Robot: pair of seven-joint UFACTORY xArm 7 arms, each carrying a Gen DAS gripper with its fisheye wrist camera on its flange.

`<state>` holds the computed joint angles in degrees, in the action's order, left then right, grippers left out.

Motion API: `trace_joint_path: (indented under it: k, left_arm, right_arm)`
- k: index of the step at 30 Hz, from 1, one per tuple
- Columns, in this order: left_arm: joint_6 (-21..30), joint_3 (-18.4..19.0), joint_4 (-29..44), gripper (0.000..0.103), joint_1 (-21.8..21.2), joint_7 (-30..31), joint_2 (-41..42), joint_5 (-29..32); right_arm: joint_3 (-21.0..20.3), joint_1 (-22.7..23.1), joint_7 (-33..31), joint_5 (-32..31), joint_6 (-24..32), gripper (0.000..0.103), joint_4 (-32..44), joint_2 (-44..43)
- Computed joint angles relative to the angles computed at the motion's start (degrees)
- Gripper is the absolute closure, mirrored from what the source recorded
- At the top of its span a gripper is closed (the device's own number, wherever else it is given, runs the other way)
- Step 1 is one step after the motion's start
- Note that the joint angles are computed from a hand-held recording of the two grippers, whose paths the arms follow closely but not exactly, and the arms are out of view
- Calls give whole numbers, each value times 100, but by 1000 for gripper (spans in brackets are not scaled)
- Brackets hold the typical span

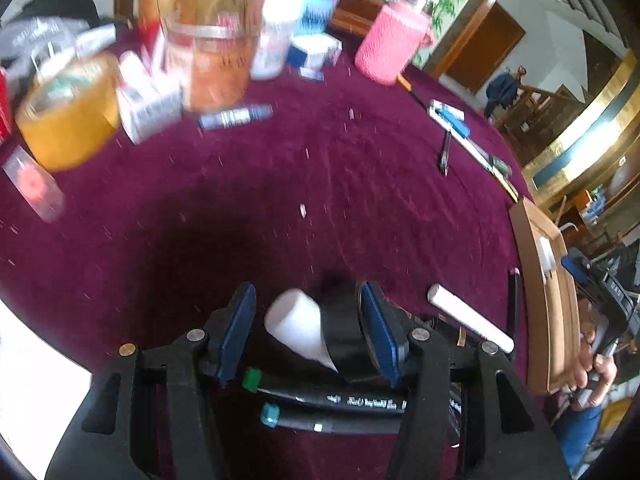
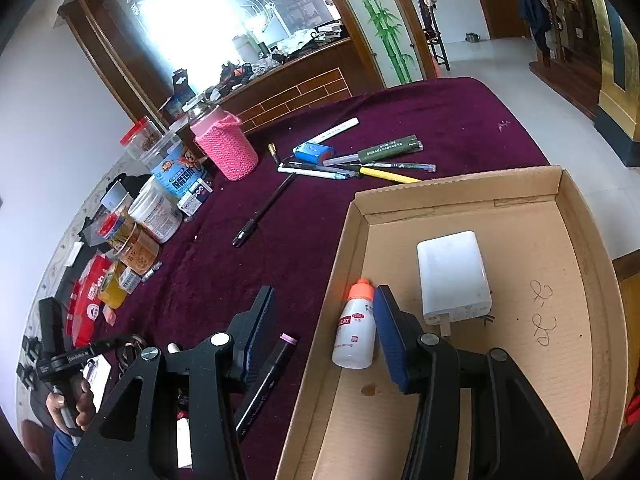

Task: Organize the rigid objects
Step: 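Grasp the small white dropper bottle with the left tool while the right tool returns to the table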

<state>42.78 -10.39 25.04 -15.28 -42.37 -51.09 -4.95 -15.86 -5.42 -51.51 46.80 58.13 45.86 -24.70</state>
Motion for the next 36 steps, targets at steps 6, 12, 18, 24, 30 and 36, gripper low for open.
trace_joint_path:
  k: [6,12,18,24,30,36]
  left_arm:
    - [168,-147,-27,49,-549,158,-145,-223]
    - [591,-286,112,50,-1419,666,-395,-561]
    - [1418,-692,377,49,-1467,874,-841,-187]
    - [1975,-939,582,49,-1145,1184,-699,408]
    - [1791,-727,578,49,-1002,1660,-438,575]
    - [1785,-658,718,49,-850,2044,184,608]
  right_arm:
    - [12,-13,6,-1,19,58,4,20]
    - [6,13,-58,10,30,58,-42,-72]
    - [-28,9,-24,67,52,58,-25,-40]
    - [-21,12,-54,85,58,58,-49,-84]
    - [-19,8,-26,36,75,58,-49,-80]
    - [-22,18,-68,32,113,58,-51,-102]
